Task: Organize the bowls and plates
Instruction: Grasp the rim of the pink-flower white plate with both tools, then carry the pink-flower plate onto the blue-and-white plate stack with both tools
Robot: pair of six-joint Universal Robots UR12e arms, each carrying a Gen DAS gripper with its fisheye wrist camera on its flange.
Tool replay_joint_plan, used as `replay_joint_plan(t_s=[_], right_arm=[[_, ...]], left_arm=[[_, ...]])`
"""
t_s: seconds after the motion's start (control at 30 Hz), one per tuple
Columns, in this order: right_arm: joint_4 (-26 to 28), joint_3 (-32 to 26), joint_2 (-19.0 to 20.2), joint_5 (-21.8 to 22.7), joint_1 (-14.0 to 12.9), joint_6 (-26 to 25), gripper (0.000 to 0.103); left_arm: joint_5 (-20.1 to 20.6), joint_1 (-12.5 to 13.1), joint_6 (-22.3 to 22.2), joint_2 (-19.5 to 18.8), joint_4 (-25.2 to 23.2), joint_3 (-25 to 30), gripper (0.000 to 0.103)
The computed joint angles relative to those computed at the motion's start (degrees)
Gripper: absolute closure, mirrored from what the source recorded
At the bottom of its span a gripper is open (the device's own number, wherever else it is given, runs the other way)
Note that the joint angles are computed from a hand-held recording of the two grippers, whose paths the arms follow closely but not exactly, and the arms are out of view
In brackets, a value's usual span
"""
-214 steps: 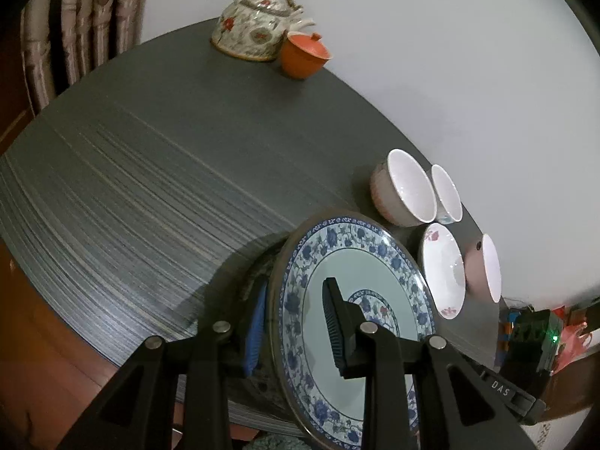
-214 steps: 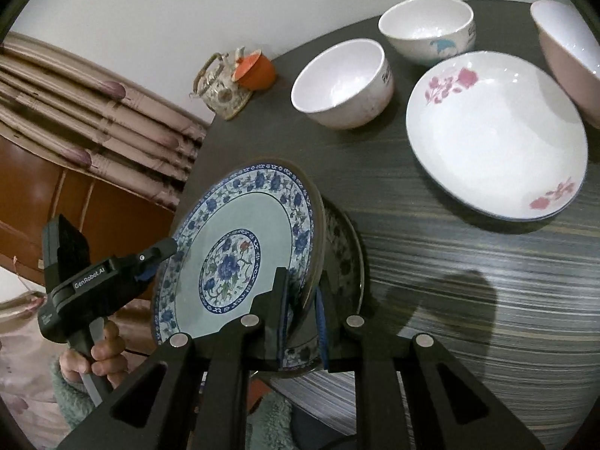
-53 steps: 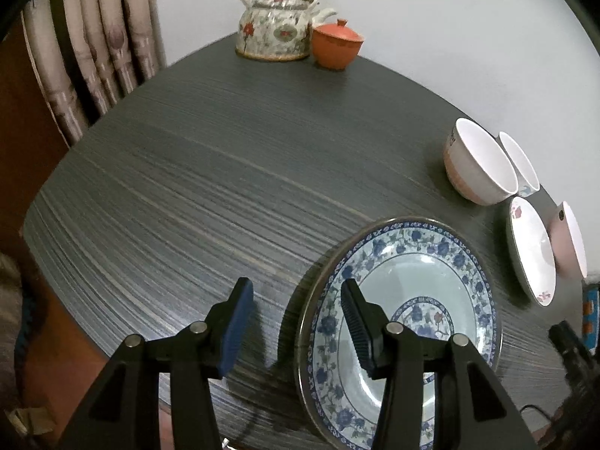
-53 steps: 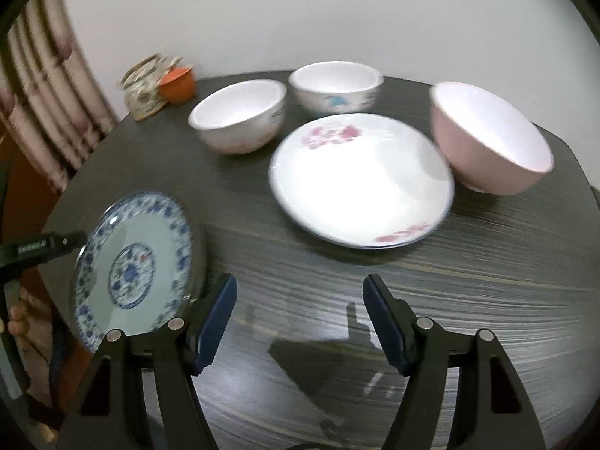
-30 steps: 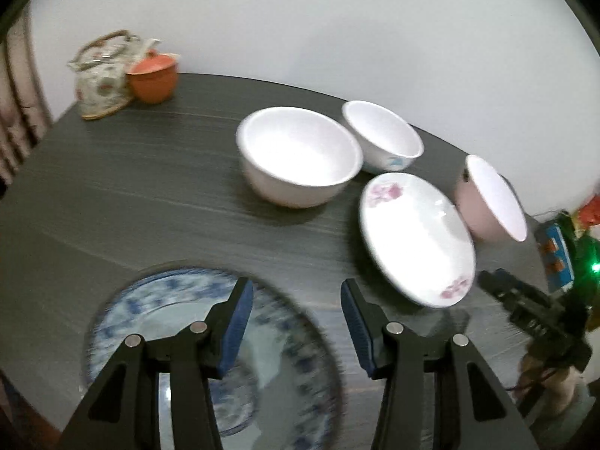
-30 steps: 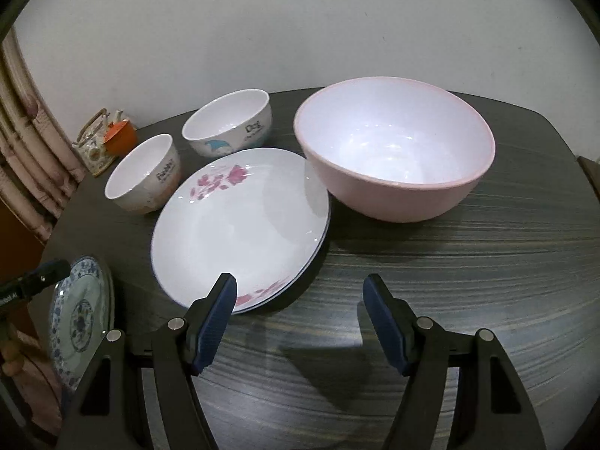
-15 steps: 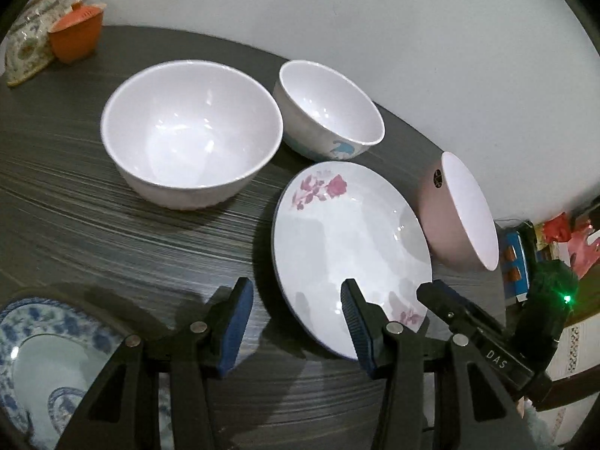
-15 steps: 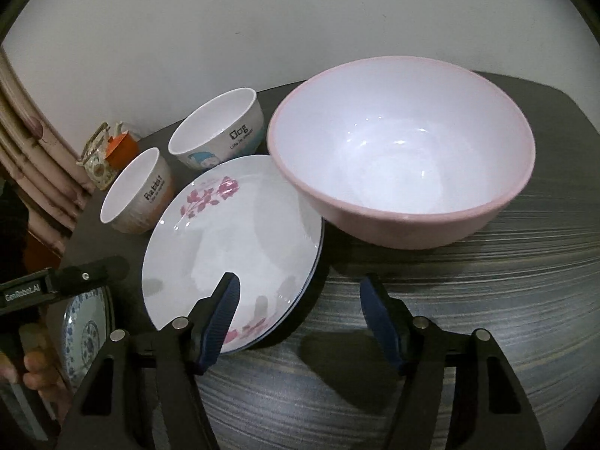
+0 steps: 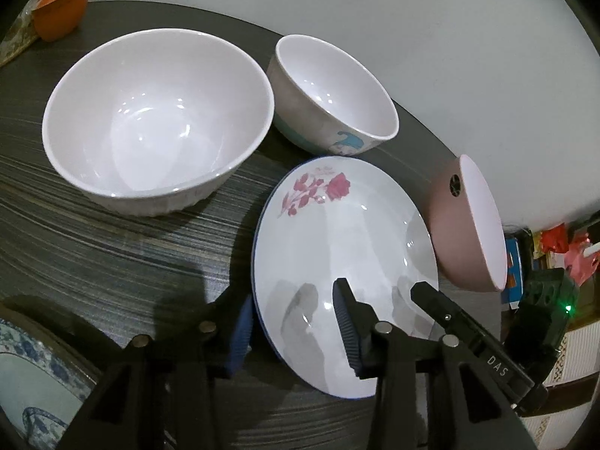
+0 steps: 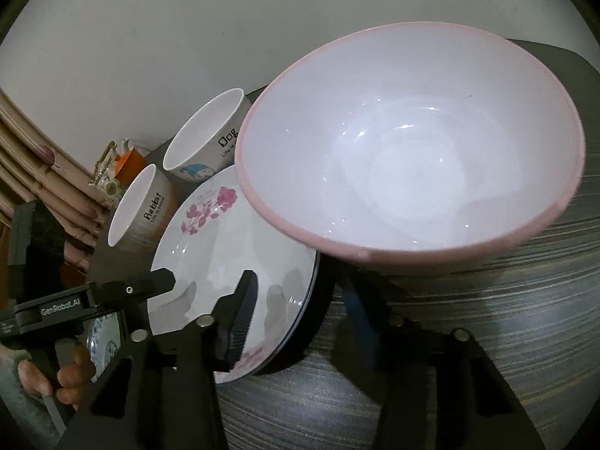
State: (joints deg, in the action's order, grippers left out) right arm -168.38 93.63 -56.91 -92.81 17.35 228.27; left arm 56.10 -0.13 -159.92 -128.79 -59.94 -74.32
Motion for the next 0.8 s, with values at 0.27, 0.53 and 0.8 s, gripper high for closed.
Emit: replay_joint_plan(t_s=[0.27, 0.53, 0.8], right_arm=[[-0.49, -0.22, 0.36, 0.65, -0.46, 0.29, 0.074], [-0.12, -0.41, 0.61, 1.32, -0.66, 1.73, 0.088], [1.95, 0.14, -0.24, 0.35, -0.08, 2.32, 0.091]], left_arm=[[1.50, 0.04, 0.02, 0.07, 1.05, -0.38, 0.075], [4.29, -0.24, 0.48, 0.40, 2.88, -0.86, 0.082], [4.70, -0.31, 1.06, 1.75, 1.91, -2.67, 0.088]])
